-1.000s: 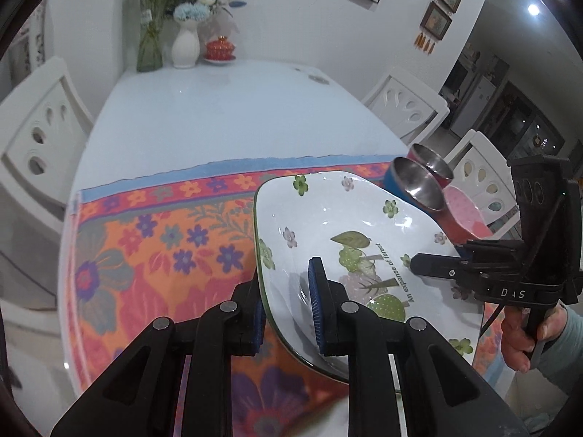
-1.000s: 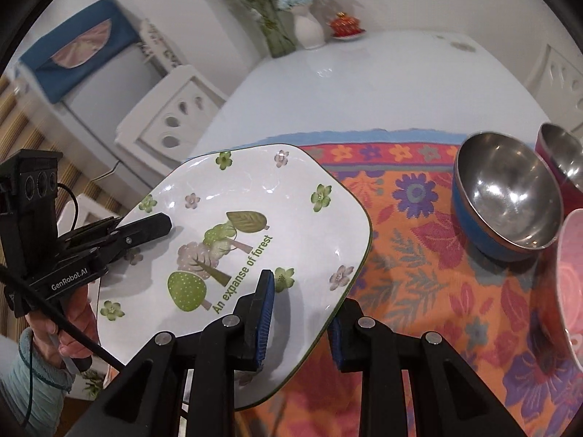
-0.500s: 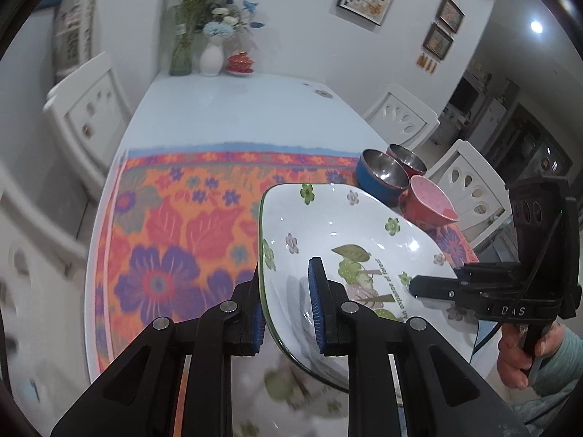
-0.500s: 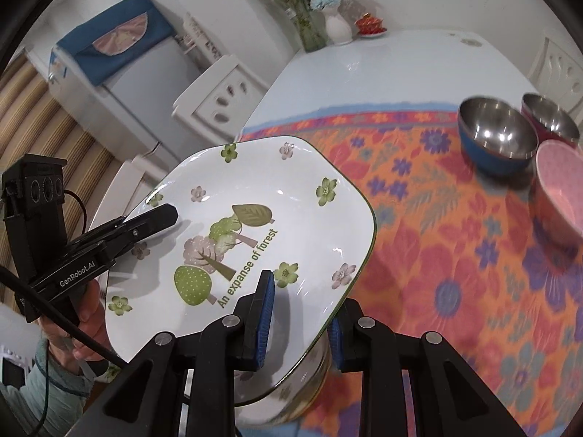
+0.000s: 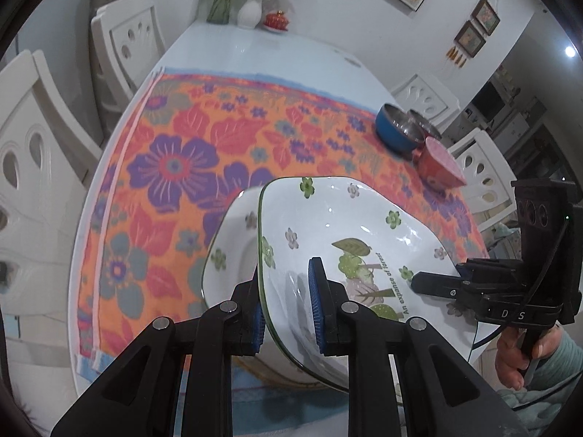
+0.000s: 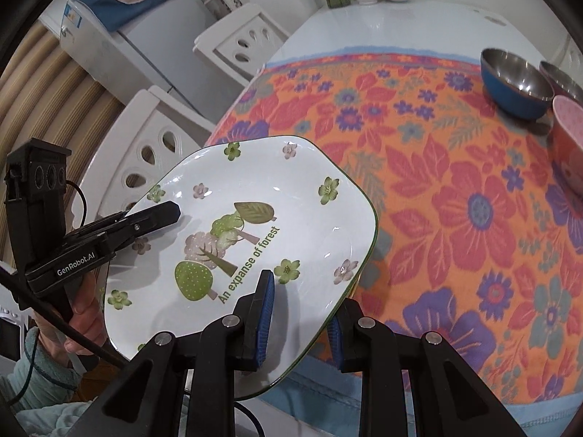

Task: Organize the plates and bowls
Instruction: 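Lift the second tree plate with both grippers and carry it toward the stack, then lower the tree plate onto the plate stack and open both grippers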

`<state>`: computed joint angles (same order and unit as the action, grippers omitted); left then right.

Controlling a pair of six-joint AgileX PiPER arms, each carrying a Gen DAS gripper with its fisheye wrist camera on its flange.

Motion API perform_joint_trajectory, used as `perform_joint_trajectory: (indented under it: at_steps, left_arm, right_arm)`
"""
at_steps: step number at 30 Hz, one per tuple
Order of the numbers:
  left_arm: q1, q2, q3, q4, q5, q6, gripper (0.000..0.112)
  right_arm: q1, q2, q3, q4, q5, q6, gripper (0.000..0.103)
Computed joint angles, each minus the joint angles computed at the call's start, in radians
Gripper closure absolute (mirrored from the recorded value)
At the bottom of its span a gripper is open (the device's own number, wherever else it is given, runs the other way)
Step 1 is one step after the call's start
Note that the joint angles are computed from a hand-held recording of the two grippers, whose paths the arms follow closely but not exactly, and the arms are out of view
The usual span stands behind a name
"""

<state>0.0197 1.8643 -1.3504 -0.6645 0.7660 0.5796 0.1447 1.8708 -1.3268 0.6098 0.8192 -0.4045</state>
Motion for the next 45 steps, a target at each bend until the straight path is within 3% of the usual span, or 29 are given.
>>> perform_joint_trajectory:
  at_steps: [17, 28, 45]
  left_arm:
    - [-0.006, 0.075, -0.005, 0.064, -0.011, -0.014, 0.095]
    - [0.010, 0.116, -0.038, 0.049, 0.024, -0.002, 0.095]
    - [-0.020, 0.178, -0.193, 0.218, 0.102, -0.153, 0.088]
  right_arm:
    - [0.054, 0.042, -0.003, -0.108, -0.020, 0.104, 0.078]
    - [0.074, 0.056, -0.019, -0.149, -0.013, 0.166, 0.076]
    - [0.076, 0.072, -0.027, -0.137, 0.007, 0.188, 0.076]
